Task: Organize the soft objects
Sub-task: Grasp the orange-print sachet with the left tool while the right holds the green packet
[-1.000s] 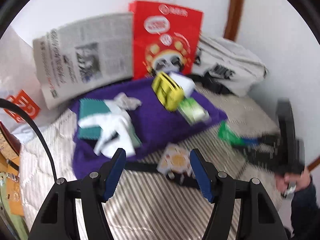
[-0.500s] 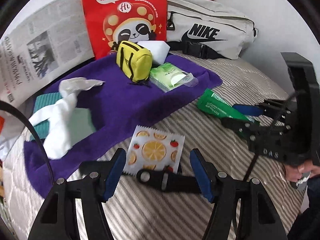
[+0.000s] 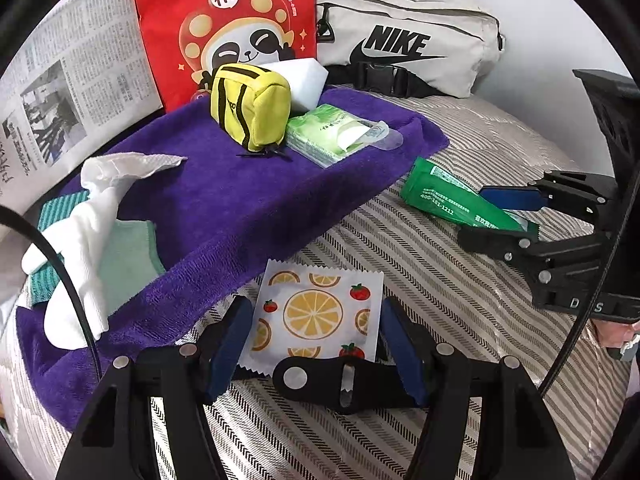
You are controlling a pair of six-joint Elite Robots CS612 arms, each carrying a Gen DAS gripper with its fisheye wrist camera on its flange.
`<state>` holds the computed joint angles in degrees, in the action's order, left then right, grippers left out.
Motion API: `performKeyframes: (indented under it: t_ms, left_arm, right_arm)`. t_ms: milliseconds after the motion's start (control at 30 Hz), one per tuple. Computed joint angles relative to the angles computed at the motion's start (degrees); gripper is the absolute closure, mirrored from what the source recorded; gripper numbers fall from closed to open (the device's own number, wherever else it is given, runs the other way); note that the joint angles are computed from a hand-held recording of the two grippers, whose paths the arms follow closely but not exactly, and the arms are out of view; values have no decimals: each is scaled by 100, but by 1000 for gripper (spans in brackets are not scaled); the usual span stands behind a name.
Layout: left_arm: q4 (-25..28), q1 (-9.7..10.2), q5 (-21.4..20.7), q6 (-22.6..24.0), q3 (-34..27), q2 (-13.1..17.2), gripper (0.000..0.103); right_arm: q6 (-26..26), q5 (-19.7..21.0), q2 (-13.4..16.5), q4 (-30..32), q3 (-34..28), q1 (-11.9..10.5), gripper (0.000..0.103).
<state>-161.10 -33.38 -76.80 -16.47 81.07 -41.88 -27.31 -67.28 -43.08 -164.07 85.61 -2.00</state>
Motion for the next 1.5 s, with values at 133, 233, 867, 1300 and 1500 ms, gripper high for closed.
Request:
performKeyframes:
  t_ms: [133, 233, 867, 1300, 1500]
  left_arm:
    - [-126, -3, -87, 133, 40, -4, 50]
    - [-171, -44, 15, 242, 94, -38, 56]
    - [-93, 11, -585, -54, 216, -138, 34]
    - [-119, -129, 52, 559, 109, -48, 64]
    - [-310, -122, -50, 250, 197, -69, 70]
  right_arm:
    - [-11, -15, 3, -14, 3, 4, 51]
    - [-12, -17, 3, -19, 4, 4, 51]
    - [-10, 43, -3, 3, 17, 8, 48]
    - [4, 78, -4, 15, 19, 11, 47]
    - [5, 81, -1, 7, 23, 9, 47]
